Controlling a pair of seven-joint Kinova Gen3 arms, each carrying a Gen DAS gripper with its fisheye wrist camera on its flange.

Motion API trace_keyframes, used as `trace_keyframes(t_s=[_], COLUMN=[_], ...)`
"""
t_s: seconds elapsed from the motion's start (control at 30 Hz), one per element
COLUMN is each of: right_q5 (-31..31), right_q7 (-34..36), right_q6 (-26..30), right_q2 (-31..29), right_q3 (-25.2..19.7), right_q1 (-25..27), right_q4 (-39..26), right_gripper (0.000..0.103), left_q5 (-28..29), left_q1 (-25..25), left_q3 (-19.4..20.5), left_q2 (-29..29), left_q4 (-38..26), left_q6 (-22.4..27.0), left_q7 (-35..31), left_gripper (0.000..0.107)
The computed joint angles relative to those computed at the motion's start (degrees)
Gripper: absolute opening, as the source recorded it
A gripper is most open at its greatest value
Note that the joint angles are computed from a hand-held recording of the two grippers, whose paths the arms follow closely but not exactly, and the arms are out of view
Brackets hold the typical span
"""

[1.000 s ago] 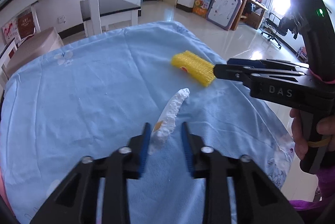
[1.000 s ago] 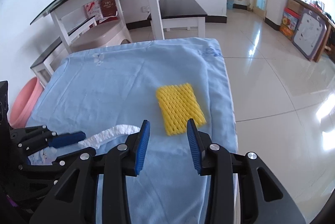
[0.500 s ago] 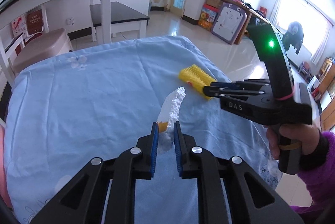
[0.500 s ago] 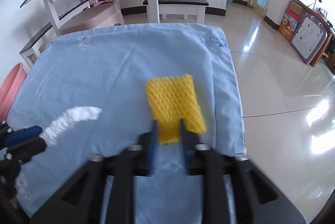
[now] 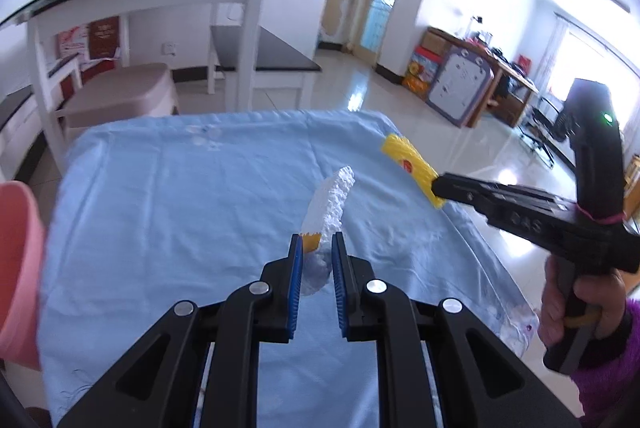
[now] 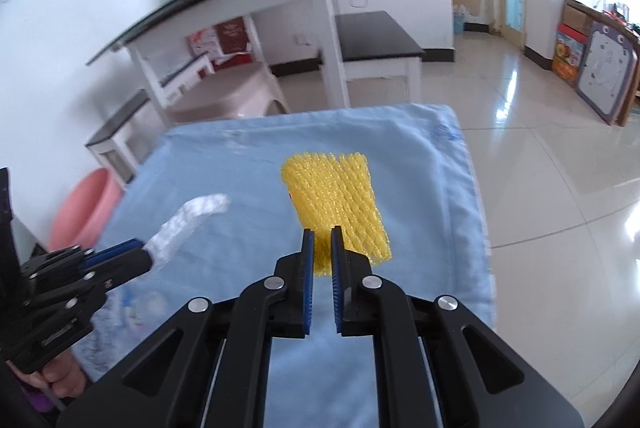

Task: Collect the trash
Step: 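Carry the white foam strip and yellow foam net over the pink bucket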

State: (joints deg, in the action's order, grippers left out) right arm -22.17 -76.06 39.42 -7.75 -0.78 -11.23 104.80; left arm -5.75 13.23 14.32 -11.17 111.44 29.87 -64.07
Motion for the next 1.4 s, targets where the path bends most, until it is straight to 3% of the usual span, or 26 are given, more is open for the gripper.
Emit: trace_keyframes(t_s=[0.3,0.7,0.83,1.07,1.4], right_q5=[-2.59,-5.71,-4.97,1.74,6.03], right_q7=[-0.08,1.90,1.97,-1.92,-6.41], right_q6=[-1.67,-1.73,-0.85,0.88,3.55], right_q2=[-0.80,4.52,7.56,13.66,21.96], right_q3=[-2.76,-7.79,-10.35,-14.41,-15.81], right_q1=[-4.96,-12.43,-14.49,-20.05,-25.52], right_q4=[-0.84,-8.07,-11.79,-19.53,-27.80], right_gripper=[0.009,0.008,0.008,0.008,0.008], left_q5=[-8.19,-8.32,-7.75,-8.22,-5.41], left_q1=[-9.27,-20.14,-23.16,-28.64,-30.14], left_q3=[6.00,3.80,0.46,-4.97,-15.51], left_q2=[-8.75,-20.01,-22.71,-25.61,-26.53], left_q4=[3.05,5.92,6.92,9.23,13.77], left_q6=[2.63,7.94,9.39,9.93,7.71], left_q7=[10.84,11.96,11.09,8.67,2.08], left_gripper=[0.014,0.014,0.014,0.014,0.014])
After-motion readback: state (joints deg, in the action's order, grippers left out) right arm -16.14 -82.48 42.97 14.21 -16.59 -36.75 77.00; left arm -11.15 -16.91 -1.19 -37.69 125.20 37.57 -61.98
